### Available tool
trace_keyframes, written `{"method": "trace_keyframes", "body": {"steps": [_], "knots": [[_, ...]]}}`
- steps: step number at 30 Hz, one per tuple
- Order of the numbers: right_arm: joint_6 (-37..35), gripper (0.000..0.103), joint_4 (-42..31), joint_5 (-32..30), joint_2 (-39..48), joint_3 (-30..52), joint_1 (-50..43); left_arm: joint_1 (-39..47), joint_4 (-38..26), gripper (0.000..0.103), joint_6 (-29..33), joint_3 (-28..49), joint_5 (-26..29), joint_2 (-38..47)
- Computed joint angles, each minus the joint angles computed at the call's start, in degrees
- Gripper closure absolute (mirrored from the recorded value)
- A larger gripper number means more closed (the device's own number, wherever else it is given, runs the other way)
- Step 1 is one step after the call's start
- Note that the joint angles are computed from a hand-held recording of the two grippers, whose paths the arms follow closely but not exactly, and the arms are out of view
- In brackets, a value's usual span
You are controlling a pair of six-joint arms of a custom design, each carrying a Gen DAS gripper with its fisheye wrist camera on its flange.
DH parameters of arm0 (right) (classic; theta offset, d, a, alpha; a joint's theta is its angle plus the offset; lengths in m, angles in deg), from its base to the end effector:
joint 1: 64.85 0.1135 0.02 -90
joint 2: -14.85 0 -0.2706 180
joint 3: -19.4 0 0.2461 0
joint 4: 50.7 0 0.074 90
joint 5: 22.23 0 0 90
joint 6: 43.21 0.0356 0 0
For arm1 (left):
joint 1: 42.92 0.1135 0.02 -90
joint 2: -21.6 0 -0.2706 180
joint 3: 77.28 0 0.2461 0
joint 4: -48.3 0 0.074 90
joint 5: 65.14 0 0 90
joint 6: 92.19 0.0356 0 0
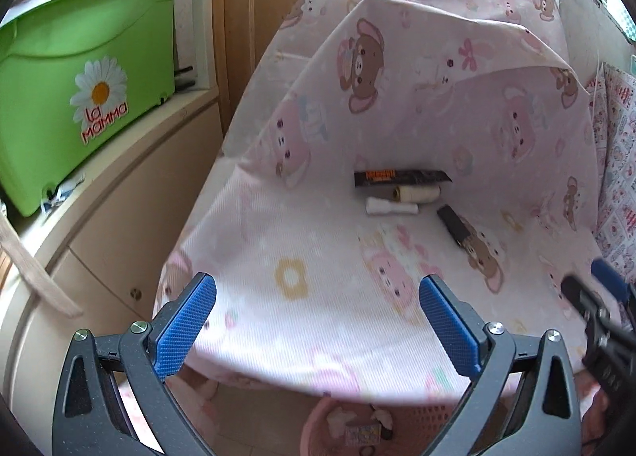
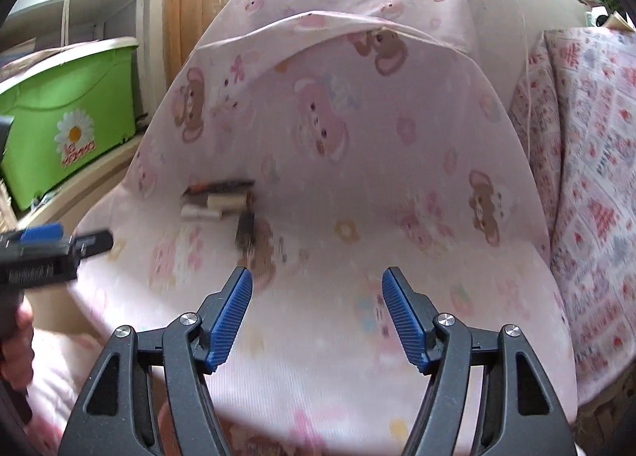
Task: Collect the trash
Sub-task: 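Grasp the black cylinder with the right tool while the left tool grasps the white plastic piece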
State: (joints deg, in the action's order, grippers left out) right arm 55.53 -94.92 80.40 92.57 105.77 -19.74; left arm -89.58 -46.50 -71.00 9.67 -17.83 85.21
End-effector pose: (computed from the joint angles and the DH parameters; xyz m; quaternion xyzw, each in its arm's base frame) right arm 0.2131 0.2029 0.3517 -0.2281 0.8555 0.1186 0.4496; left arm 0.1257 -0.0980 0.3584 -0.2341 0.8909 0.0649 0.3839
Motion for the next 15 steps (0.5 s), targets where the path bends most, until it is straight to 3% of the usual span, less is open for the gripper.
{"method": "trace_keyframes", "body": {"steps": [3,6,11,15], "knots": [[-2.0,0.033,-0.8,-2.4,6.1,5.6,-0.7,8.3,9.8,0.002,7.9,-4.1,7.5,-3.3],[-4.4,0.038,-6.7,-9.6,14.4,14.5,-1.8,15.5,13.2,0.01,14.1,-4.2,13.7,-2.2],[-3.1,0.059,-12.8,-13.8,25.2,26.3,-1.7,17.6,13.3,0.014,18.2,-1.3,11.0,-0.5],[-4.5,0.062,-16.1,-14.4,31.5,33.4,-0.5,19.0,13.1,0.014,20.4,-0.2,11.5,0.7]]}}
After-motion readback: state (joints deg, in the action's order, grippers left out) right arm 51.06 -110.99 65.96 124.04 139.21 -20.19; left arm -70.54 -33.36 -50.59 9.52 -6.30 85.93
